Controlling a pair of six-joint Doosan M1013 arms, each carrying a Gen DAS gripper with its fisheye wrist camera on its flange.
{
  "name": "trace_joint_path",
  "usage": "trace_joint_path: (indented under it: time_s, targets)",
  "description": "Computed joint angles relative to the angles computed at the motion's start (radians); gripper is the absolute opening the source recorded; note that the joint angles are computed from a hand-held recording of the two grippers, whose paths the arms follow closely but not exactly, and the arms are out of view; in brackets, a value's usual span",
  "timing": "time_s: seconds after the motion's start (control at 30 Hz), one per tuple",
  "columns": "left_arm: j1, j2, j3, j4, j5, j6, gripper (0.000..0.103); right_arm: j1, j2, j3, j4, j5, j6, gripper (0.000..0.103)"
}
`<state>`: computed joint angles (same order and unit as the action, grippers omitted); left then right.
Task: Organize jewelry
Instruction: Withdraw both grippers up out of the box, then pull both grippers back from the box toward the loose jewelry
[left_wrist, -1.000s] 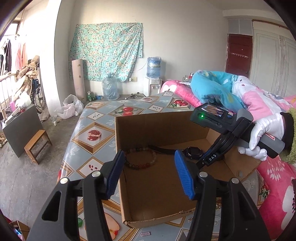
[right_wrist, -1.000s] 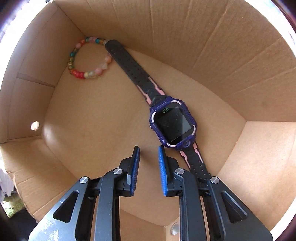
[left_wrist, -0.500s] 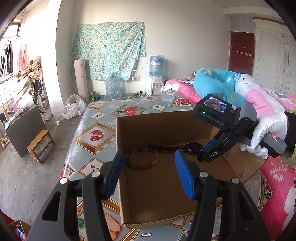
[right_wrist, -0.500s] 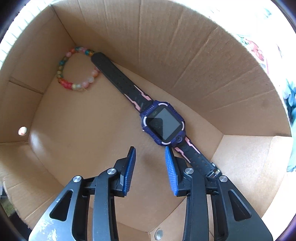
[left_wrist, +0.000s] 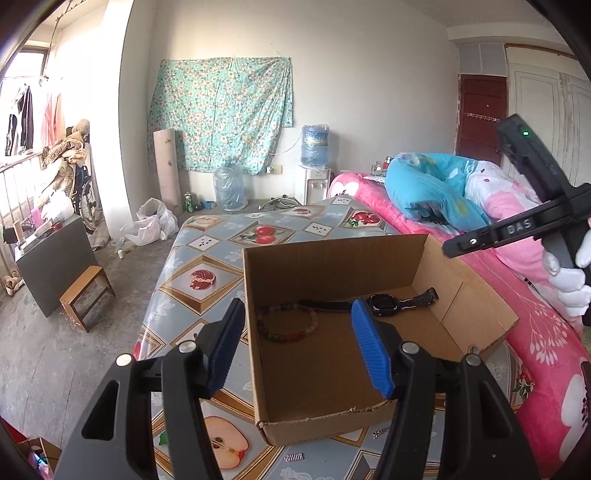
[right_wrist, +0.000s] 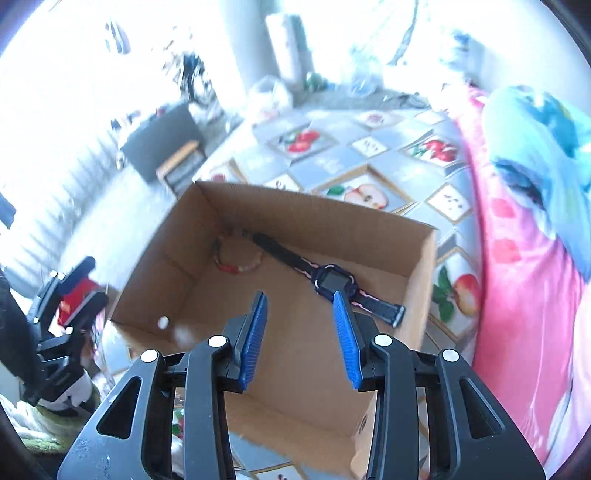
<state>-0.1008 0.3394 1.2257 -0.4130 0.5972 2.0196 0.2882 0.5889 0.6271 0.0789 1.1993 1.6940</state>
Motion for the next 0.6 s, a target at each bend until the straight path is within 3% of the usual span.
trace_joint_path:
  time_s: [0.13,0.27,0.37,0.6]
  targets:
    - [0.01,-0.027,0.042,-0.001,-0.011,0.013,0.06,0.0,-0.148,0.257,0.006,-0.21,0.047,0.036]
    - [0.025,-0.057,0.093,-0.042,-0.012,0.077,0.066,0.003,-0.25,0.44,0.067,-0.335,0.044,0.036]
    - [0.027,-0.068,0.123,-0.031,0.0,0.086,0.067,0.024,-0.271,0.506,0.077,-0.342,0.07,0.036]
    - [0.007,-0.056,0.141,0.118,0.016,-0.051,0.067,0.031,-0.265,0.596,0.14,-0.347,0.147,0.033]
